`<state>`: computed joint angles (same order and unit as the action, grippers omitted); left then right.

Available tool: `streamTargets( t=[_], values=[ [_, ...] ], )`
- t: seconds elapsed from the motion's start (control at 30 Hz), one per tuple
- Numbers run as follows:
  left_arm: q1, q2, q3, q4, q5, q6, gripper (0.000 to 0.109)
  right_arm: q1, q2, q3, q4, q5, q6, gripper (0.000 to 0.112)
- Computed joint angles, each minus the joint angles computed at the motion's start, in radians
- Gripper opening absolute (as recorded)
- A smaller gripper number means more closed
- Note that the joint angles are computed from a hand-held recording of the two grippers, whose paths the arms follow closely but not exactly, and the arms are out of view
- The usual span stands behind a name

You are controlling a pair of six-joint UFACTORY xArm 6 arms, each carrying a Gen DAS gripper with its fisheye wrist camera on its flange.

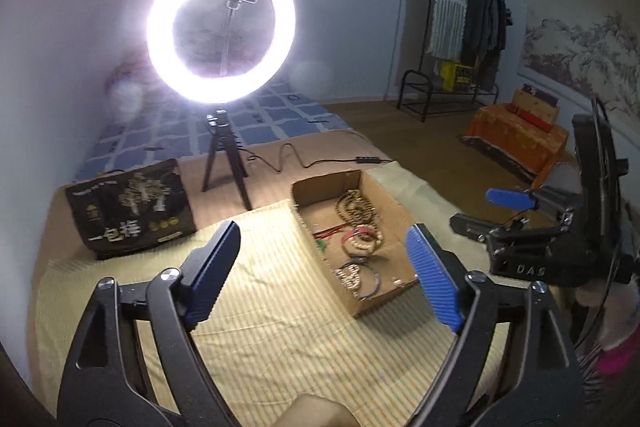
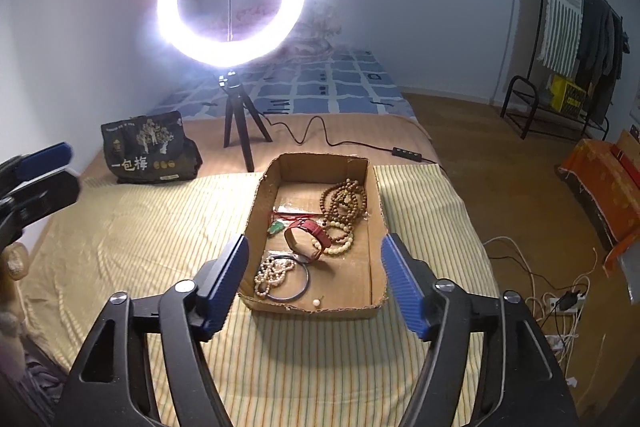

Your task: Organize jewelry

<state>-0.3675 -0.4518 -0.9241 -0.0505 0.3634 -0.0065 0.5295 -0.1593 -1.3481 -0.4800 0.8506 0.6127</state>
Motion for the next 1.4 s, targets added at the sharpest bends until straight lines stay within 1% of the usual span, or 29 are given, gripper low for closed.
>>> streamTargets(
  t=[0.13,0.27,0.3,0.5,0.63,0.73,1.4],
  values=[
    [0.007,-0.032,0.044,0.122,-0.020,-0.102,0.101,0.007,0.004,-0.002,-0.034,0.009,0.024,0.075],
    [0.008,-0.046,0.061,0.180,0.002,-0.137,0.101,0.010,0.008,-0.001,-0.063,0.019,0.045,0.076],
    [0.009,-0.048,0.063,0.212,0.008,-0.162,0.101,0.011,0.009,0.000,-0.069,0.023,0.050,0.076],
    [0.019,-0.064,0.080,0.285,-0.001,-0.230,0.102,0.018,0.015,0.001,-0.089,0.043,0.064,0.077],
    [0.022,-0.063,0.083,0.283,0.000,-0.225,0.102,0.029,0.021,-0.003,-0.110,0.059,0.062,0.078],
    [0.018,-0.064,0.085,0.308,0.000,-0.238,0.102,0.036,0.026,-0.008,-0.128,0.066,0.067,0.078],
    [0.013,-0.066,0.088,0.313,0.002,-0.242,0.102,0.033,0.030,-0.012,-0.133,0.085,0.083,0.079]
  ],
)
